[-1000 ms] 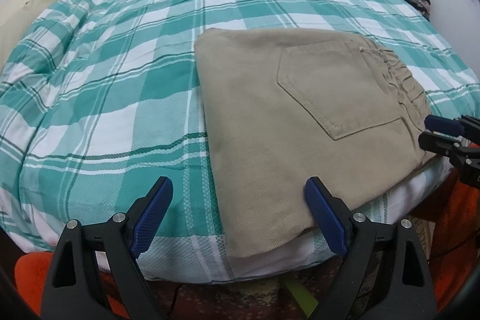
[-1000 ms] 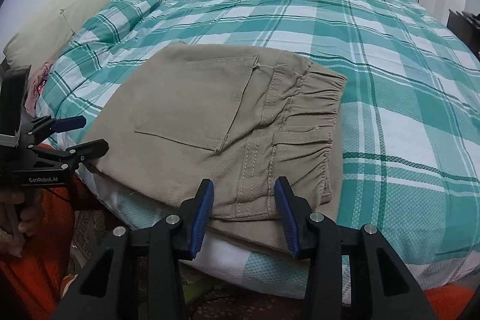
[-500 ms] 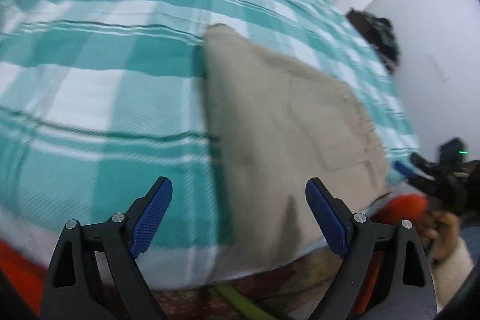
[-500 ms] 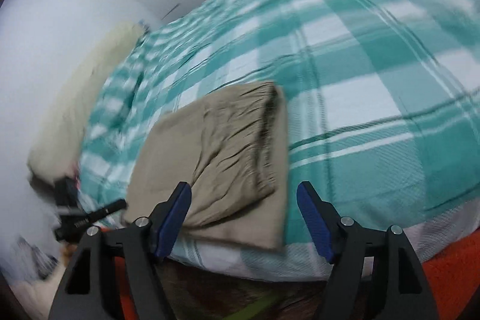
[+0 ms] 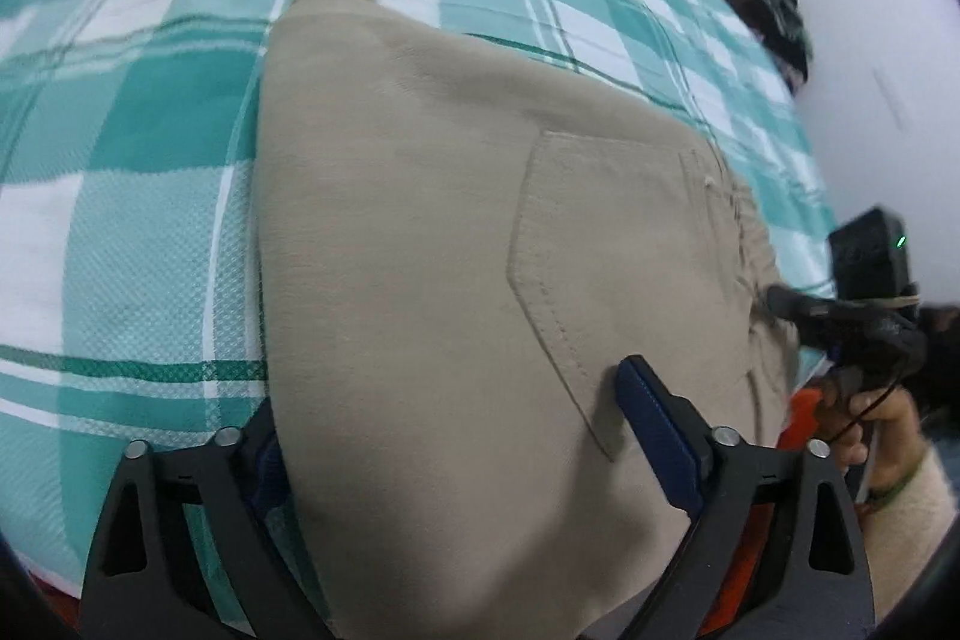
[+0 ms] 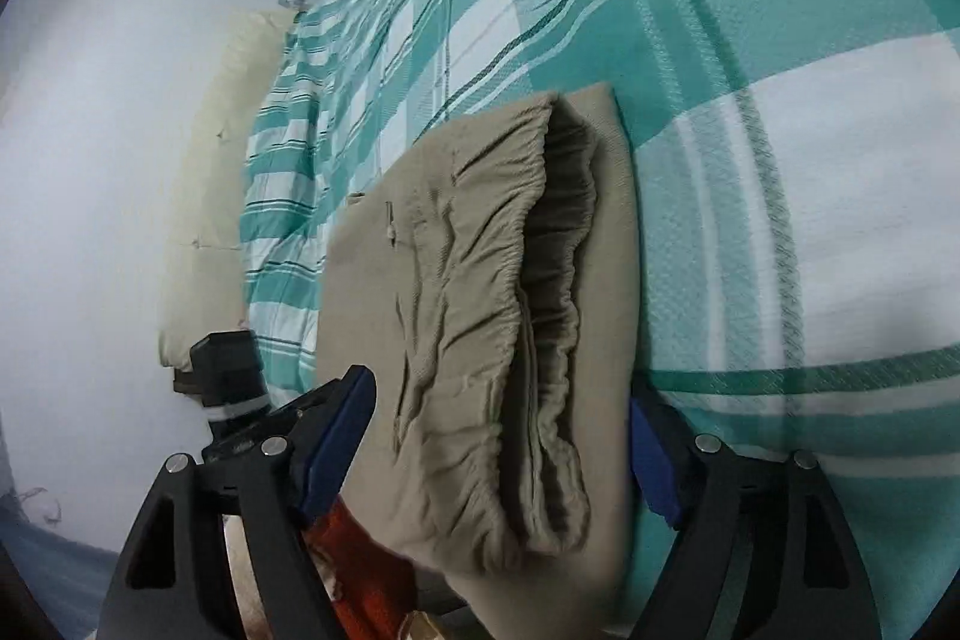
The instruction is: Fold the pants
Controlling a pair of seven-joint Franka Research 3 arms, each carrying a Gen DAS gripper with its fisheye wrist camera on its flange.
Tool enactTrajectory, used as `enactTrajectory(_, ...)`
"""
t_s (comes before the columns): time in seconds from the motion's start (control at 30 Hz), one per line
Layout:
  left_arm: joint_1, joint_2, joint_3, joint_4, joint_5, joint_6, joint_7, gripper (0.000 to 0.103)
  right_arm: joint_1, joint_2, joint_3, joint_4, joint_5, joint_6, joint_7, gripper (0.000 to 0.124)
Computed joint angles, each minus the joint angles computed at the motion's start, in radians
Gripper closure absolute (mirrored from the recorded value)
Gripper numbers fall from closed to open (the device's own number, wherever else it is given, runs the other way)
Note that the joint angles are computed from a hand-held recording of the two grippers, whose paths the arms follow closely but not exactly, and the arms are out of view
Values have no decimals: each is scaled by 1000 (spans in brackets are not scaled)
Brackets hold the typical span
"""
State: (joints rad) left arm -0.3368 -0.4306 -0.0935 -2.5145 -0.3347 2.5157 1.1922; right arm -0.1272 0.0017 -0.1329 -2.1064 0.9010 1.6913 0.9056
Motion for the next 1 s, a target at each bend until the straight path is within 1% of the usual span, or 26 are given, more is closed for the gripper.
enactTrajectory(0.03,14,-6,-22,12,45,-19,-15,30,14,-19,14,-9,-47,43,-12,67)
enactTrajectory(0.07,27,-13,-35,20,87,-38,-25,49,34,-52,33,-27,-121,112,-29,68)
enactTrajectory(0.1,39,-19,-51,34,133,-61,-39,69,53,-92,47,-52,-169,170,-46,72)
enactTrajectory(0.13,50,-23,-63,49,174,-87,-55,77,68,-131,55,-75,-193,216,-62,77)
enactTrajectory(0.17,51,-27,-64,67,198,-111,-56,81,86,-173,65,-100,-219,268,-84,79)
enactTrajectory(0.2,51,-30,-55,78,206,-117,-48,84,108,-222,79,-128,-248,328,-112,81)
enactTrajectory(0.27,52,-41,-32,98,205,-105,-32,85,147,-273,84,-144,-263,381,-152,83)
enactTrajectory(0.3,62,-46,-30,108,215,-95,-38,85,168,-272,71,-120,-248,353,-184,85)
enactTrajectory(0.37,90,-63,-12,128,242,-72,-34,85,196,-272,68,-86,-225,353,-197,86)
enactTrajectory(0.43,123,-49,13,175,263,-32,-21,85,222,-257,67,-38,-184,368,-204,86)
enactTrajectory(0.47,140,-34,16,202,280,-21,-20,85,233,-242,63,-9,-153,380,-217,86)
enactTrajectory(0.53,201,17,7,274,354,18,-36,84,253,-182,62,81,-87,400,-232,86)
enactTrajectory(0.57,230,41,-8,300,398,36,-56,74,261,-129,65,150,-47,413,-230,86)
enactTrajectory(0.6,269,69,-29,323,465,55,-90,47,260,-86,66,202,-24,411,-227,84)
enactTrajectory(0.63,328,93,-69,339,573,65,-165,30,256,-21,70,281,-7,398,-202,79)
enactTrajectory(0.67,370,91,-98,333,665,61,-239,8,248,49,78,368,-26,378,-158,76)
enactTrajectory(0.7,414,84,-136,321,772,37,-336,5,243,99,90,426,-67,377,-121,61)
enactTrajectory(0.73,426,75,-149,306,824,12,-385,5,248,132,101,458,-158,427,-75,42)
enactTrajectory(0.77,407,53,-133,263,821,3,-381,5,255,140,105,454,-243,494,-40,34)
enactTrajectory(0.8,381,30,-110,220,805,0,-365,5,264,131,106,416,-339,582,3,28)
enactTrajectory(0.83,355,-4,-103,157,792,-7,-361,5,261,117,107,384,-384,615,23,28)
enactTrajectory(0.87,348,-24,-109,121,803,-13,-378,5,249,89,106,329,-398,643,20,28)
enactTrajectory(0.93,346,-79,-154,46,851,-40,-455,5,231,18,106,206,-389,706,-9,21)
enactTrajectory(0.97,337,-110,-178,16,868,-70,-491,5,225,-19,104,144,-396,732,-20,21)
enactTrajectory(1.0,320,-131,-203,-1,876,-117,-522,5,220,-68,101,74,-394,750,-38,21)
